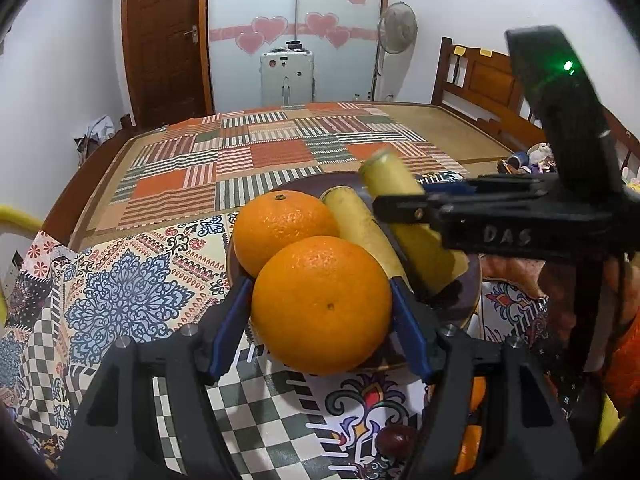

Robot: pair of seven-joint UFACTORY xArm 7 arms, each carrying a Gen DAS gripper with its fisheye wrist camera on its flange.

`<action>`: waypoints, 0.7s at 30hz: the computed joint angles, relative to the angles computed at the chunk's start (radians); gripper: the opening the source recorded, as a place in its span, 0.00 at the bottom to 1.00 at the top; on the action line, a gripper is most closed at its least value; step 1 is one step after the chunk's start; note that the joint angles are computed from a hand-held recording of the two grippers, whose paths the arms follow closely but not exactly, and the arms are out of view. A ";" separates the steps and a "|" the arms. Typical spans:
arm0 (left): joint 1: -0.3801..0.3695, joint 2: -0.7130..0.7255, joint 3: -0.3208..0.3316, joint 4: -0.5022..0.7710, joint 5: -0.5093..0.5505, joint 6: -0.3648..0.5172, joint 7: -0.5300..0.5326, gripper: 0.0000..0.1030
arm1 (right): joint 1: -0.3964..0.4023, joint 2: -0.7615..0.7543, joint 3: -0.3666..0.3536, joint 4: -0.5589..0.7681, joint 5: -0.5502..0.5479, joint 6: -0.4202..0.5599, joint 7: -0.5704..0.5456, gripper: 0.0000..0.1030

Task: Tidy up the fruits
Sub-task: 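Place the orange on the plate with the left tool while the right tool lays the yellow sugarcane beside it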

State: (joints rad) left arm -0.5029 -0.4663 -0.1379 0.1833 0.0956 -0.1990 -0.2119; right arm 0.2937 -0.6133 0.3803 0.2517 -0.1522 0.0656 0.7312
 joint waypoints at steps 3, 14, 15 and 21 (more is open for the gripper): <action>-0.002 -0.001 0.006 -0.004 0.002 -0.006 0.000 0.67 | -0.014 -0.012 0.019 0.001 -0.011 0.019 0.007 0.35; -0.050 -0.063 0.068 -0.029 0.004 0.029 0.006 0.69 | 0.005 -0.139 0.029 -0.017 -0.033 0.118 0.031 0.35; -0.054 -0.079 0.072 -0.034 0.002 0.038 0.008 0.70 | 0.009 -0.156 0.032 -0.021 -0.035 0.130 0.036 0.35; -0.045 -0.216 0.059 -0.070 -0.018 0.096 0.012 0.77 | 0.076 -0.334 0.043 -0.066 -0.052 0.265 0.059 0.37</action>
